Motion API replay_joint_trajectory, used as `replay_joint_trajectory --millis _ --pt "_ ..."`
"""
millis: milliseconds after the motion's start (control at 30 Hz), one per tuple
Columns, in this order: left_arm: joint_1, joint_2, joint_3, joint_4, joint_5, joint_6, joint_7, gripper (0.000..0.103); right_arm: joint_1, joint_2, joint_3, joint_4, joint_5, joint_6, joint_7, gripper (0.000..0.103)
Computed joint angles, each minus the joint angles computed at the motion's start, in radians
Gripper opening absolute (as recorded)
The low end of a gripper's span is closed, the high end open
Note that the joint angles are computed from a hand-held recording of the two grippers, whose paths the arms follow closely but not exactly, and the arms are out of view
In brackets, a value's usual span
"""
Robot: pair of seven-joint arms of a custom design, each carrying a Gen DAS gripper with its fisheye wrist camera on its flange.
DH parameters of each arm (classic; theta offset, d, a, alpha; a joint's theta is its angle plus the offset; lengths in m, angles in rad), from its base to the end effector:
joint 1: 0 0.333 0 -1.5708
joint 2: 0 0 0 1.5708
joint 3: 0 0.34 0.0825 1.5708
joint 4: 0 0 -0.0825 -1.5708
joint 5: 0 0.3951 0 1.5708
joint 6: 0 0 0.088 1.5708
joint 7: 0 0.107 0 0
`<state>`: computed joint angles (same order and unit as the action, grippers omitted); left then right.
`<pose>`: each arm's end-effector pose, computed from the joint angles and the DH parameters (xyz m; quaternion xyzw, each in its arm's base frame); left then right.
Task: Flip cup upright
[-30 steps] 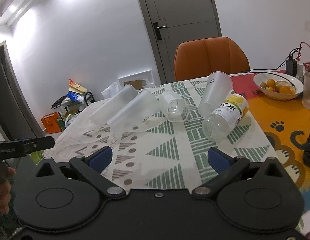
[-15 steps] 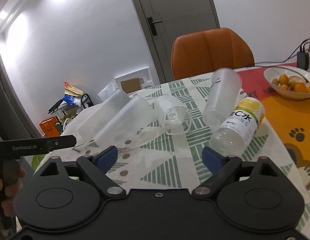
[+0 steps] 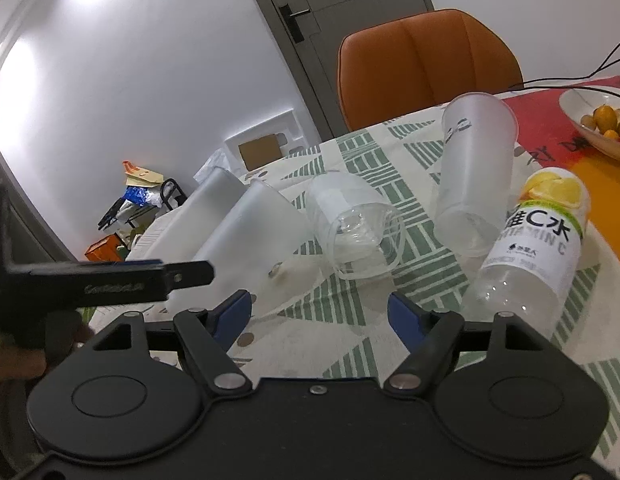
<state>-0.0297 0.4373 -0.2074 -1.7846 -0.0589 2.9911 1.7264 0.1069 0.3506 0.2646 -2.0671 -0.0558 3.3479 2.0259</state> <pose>0.7054 -0.1441 0.4217 -0.5548 0.7394 -0.3130 0.2180 0.6141 0.2287 0.3968 -0.6024 0.6556 -0.1379 0.4339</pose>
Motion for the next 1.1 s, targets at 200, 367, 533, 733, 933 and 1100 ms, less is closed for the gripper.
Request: replay_joint_trajectory --millis 200,367,533,733,933,1100 --pt "-0.025 0.081 0.015 0.135 0.026 -0.108 0.019 0.071 -0.024 0.022 0.019 0.030 -0.009 -0.012 -0.004 0.072" --pt "-0.047 0.138 0.039 0.221 0.055 -0.175 -0.001 0.072 -0.047 0.032 0.046 0.040 -0.001 -0.017 -0.006 0.072" --pt "-0.057 0.162 0.050 0.248 0.082 -0.209 -0.001 0.072 -0.059 0.029 0.059 0.035 -0.004 -0.011 -0.005 0.072" --pt "-0.010 0.156 0.007 0.226 0.019 -0.237 0.028 0.063 -0.038 0.011 0.038 0.017 -0.002 0.002 0.005 0.073" --pt "0.039 0.062 -0.050 0.103 -0.066 -0.157 0.103 0.063 -0.002 -0.019 0.002 -0.016 0.002 0.016 0.021 0.073" --pt "0.062 -0.022 -0.080 -0.004 -0.141 -0.121 0.141 0.063 -0.008 -0.048 0.008 -0.054 -0.017 0.035 0.047 0.073"
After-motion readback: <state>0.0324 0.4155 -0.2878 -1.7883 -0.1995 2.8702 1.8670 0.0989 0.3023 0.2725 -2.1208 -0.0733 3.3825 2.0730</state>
